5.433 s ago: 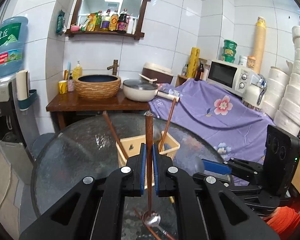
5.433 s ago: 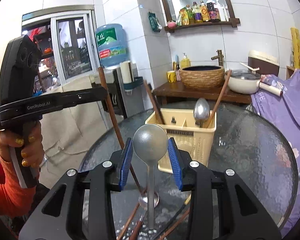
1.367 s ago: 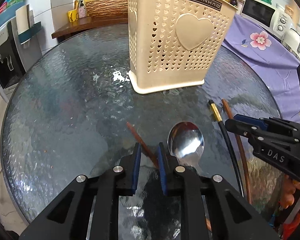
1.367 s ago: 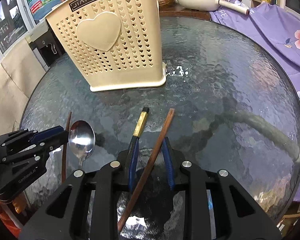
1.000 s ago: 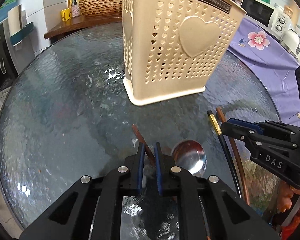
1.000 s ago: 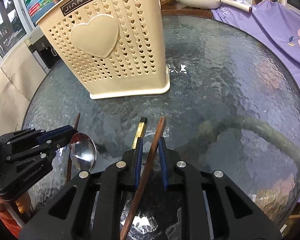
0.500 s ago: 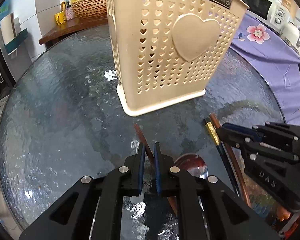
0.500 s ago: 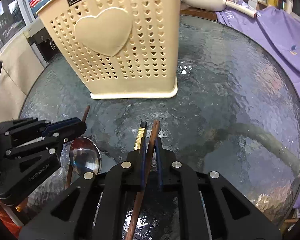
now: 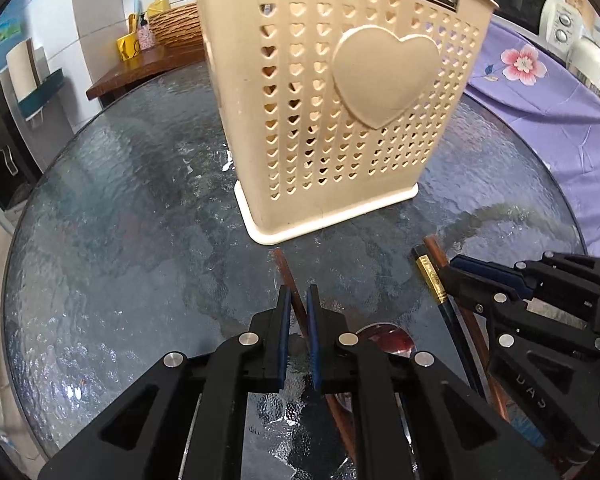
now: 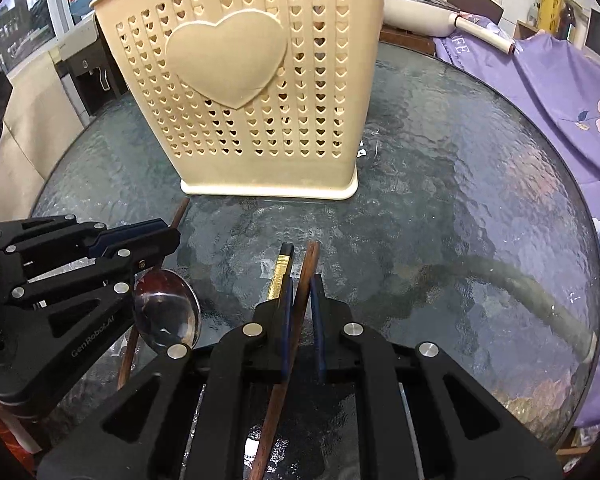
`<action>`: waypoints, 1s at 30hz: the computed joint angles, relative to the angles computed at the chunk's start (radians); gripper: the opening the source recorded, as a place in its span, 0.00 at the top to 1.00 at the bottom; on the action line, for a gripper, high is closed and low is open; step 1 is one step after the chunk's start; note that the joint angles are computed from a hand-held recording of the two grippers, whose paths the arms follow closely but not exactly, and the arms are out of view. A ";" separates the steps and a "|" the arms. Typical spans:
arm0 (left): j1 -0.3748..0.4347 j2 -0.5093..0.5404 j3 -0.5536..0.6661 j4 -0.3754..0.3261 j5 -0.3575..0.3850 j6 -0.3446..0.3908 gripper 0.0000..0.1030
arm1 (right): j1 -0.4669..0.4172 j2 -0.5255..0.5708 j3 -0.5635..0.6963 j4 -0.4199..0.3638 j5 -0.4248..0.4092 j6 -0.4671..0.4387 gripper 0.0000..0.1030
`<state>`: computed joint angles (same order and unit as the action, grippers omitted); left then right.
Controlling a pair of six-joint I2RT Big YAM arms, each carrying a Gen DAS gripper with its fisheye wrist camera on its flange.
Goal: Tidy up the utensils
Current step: 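Lift both brown chopsticks upright with both grippers toward the caddy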
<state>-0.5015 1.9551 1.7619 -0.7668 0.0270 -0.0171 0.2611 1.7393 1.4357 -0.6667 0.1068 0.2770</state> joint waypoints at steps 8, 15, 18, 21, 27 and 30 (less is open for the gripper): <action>0.026 -0.015 -0.011 0.017 0.057 -0.047 0.95 | -0.041 -0.040 -0.045 0.065 -0.095 0.023 0.91; 0.042 -0.088 -0.064 0.087 0.111 -0.066 0.95 | -0.068 -0.107 -0.097 0.166 -0.184 0.052 0.93; 0.048 -0.118 -0.077 0.114 0.126 -0.070 0.95 | -0.073 -0.139 -0.113 0.200 -0.204 0.056 0.93; 0.054 -0.163 -0.104 0.154 0.147 -0.079 0.95 | -0.078 -0.175 -0.130 0.231 -0.234 0.060 0.93; 0.057 -0.245 -0.157 0.234 0.167 -0.088 0.95 | -0.092 -0.251 -0.161 0.304 -0.313 0.070 0.93; 0.058 -0.285 -0.180 0.264 0.180 -0.086 0.95 | -0.095 -0.290 -0.173 0.321 -0.330 0.053 0.93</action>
<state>-0.4432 1.6699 1.5819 -0.5030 0.2072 -0.1033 0.1661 1.4492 1.2622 -0.3460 -0.2234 0.3296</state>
